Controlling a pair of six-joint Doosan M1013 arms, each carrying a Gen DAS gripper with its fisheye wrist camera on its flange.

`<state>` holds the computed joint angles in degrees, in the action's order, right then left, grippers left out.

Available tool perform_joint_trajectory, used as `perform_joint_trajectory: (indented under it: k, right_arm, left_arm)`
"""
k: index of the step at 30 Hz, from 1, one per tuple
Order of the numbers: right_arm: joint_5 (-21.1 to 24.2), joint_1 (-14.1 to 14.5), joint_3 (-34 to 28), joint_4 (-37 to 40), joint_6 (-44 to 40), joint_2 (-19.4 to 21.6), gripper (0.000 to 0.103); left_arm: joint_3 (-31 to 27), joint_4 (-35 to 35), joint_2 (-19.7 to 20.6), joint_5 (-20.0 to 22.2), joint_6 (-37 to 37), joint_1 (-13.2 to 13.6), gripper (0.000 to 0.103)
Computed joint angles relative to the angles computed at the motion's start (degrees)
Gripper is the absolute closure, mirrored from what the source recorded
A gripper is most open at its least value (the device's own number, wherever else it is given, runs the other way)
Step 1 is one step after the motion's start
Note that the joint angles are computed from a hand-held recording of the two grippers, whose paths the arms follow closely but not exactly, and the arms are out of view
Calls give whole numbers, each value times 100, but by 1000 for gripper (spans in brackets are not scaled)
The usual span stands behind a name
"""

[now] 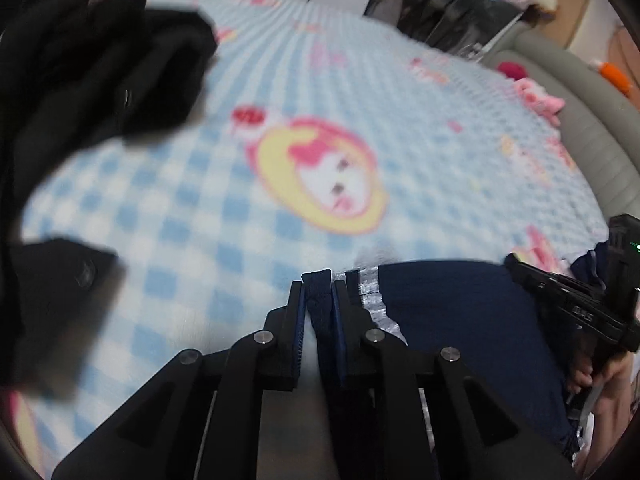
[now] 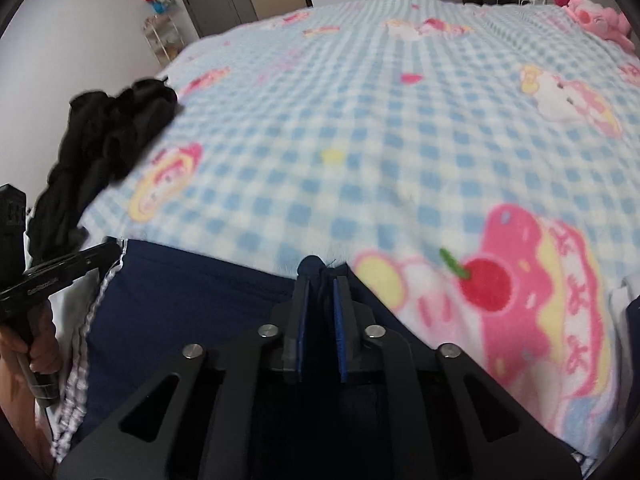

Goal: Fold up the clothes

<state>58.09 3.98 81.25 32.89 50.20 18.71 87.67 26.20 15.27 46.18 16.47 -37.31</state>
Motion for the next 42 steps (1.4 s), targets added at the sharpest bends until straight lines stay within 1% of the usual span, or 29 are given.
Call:
perform_joint_trajectory:
  k: [1,2,4,6,10,11,13,14,16,19,22,25,26,30,31,33,34,36,37,39,40,41,42]
  right_arm:
    - [-31,-19,13,75,2,-14,82]
    - [-62,-37,27,151,4,-28,80]
    - [-159,-88,60,409,-70,-98,66]
    - [-84,-147,30,620,-244,-153,65]
    - [169,-175,-76,490,-210,-236,65]
    - [227,-198,-68,499,-205,-271,65]
    - [363,-283,33,578,-158,-386,65]
    - [381,-317,112,558,-89,-465,65]
    - [288,-351,308,404,31,-662,65]
    - [-10,-392,699,111,83,-1077,65]
    - [-205,-548,1190,32,76,-1558,65]
    - [-155,-766,1626,4,163,-1947,65]
    - [-113,-837,1758,27,119,-2051,65]
    - [35,-1041,2150,-8,-88,-2377,65]
    - [89,-1083,2216,18,-156,-2440,65]
    - [96,-1157,2331,73,-327,-2579,64]
    - [91,-1192,2384,86,-405,-2646,59]
    - [17,-1205,2472,-44,-405,-2730,57]
    - [-94,-1156,2513,-236,-280,-2754,57]
    - [-248,-1077,2547,-633,90,-2743,57]
    - [-260,-1073,2550,-763,292,-2712,57]
    - [-204,-1090,2534,-813,447,-2665,57]
    - [-60,-1135,2500,-762,547,-2595,57]
  left_arm:
    - [27,-35,-9,-53,-33,15,86]
    - [55,3,-44,-112,-130,19,84]
    - [119,246,-131,-158,-430,-2,72]
    - [160,503,-226,-72,-692,-40,72]
    - [219,429,-398,-328,-390,-85,72]
    - [230,384,-436,-394,-285,-98,72]
    - [228,56,-445,-527,195,-177,72]
    - [212,-86,-434,-511,375,-255,72]
    - [161,-324,-399,-447,643,-417,72]
    - [112,-470,-396,-427,694,-686,72]
    - [184,-586,-479,-550,643,-993,72]
    - [187,-353,-527,-291,448,-1362,72]
    - [190,-218,-545,-162,270,-1444,72]
    - [389,593,-759,57,-822,-1765,71]
    - [424,679,-799,182,-978,-1833,61]
    - [481,841,-868,456,-1267,-1971,51]
    - [459,955,-848,706,-1348,-2047,51]
    - [438,1050,-802,1127,-1483,-2179,51]
    - [448,917,-784,1174,-1524,-2175,51]
    - [541,548,-782,981,-1661,-2064,51]
    - [590,388,-783,878,-1733,-2011,52]
    - [649,408,-802,756,-1884,-1986,54]
    - [706,432,-821,634,-2038,-1960,58]
